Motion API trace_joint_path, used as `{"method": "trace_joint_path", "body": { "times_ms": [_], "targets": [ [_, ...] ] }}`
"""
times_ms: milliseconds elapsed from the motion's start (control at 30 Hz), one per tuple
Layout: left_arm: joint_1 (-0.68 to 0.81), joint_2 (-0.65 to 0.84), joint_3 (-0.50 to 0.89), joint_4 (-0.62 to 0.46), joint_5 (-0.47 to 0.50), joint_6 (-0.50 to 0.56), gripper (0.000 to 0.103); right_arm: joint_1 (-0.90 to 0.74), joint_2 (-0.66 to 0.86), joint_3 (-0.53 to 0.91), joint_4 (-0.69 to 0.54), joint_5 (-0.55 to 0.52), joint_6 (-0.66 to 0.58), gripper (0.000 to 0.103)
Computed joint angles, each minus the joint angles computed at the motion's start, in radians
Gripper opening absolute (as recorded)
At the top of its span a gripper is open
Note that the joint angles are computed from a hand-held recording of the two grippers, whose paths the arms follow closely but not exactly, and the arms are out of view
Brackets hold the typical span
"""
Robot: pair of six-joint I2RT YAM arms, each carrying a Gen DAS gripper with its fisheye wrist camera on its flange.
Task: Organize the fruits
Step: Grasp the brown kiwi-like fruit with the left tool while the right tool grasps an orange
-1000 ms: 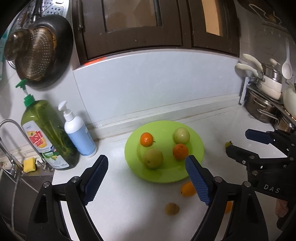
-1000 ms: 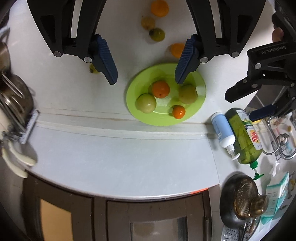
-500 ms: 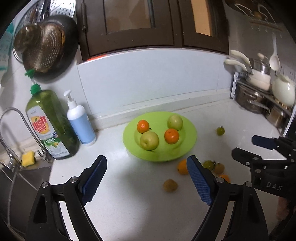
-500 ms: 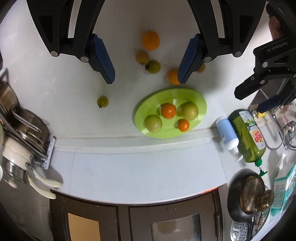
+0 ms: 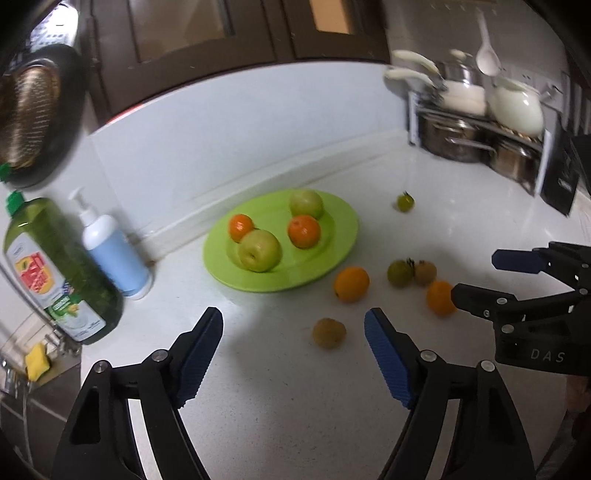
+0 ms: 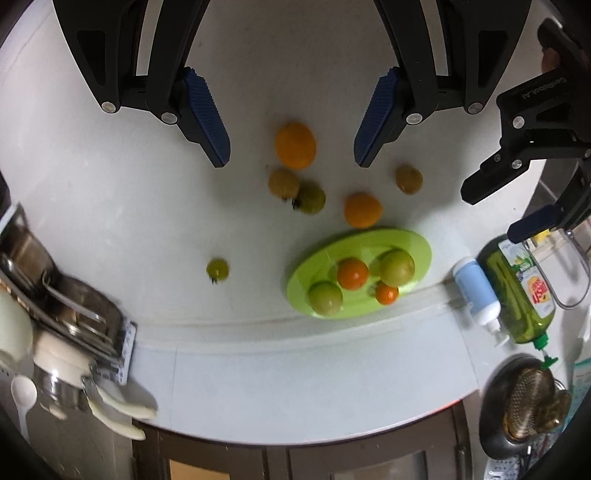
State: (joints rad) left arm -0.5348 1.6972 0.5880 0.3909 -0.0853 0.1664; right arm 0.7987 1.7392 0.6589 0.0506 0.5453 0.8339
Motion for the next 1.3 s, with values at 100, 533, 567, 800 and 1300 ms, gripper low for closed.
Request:
{"method": "trace_joint_path", "body": {
  "times_ms": [100, 533, 567, 800, 1300],
  "targets": [
    [0.011, 0.046, 0.017, 0.002, 0.038, 0.031, 0.076, 0.006, 0.040, 0.020, -0.009, -0.003, 0.026, 0.066],
    [0.028, 0.245, 0.168, -0.077, 0.132, 0.054, 0.058, -0.051, 0.143, 0.057, 0.021, -0.091, 0.035, 0.048],
    [0.027, 0.253, 0.176, -0.083, 0.132, 0.053, 0.057, -0.056, 0.151, 0.061, 0.023, -0.099, 0.032, 0.046],
    [0.031, 0.296, 0.213, -0.098, 0.151, 0.040, 0.049, -0.078, 0.176, 0.065, 0.058, -0.135, 0.008, 0.043],
    [0.041, 0.335, 0.250, -0.135, 0.188, -0.002, 0.030, -0.094, 0.205, 0.064, 0.090, -0.163, -0.019, 0.033]
  ]
}}
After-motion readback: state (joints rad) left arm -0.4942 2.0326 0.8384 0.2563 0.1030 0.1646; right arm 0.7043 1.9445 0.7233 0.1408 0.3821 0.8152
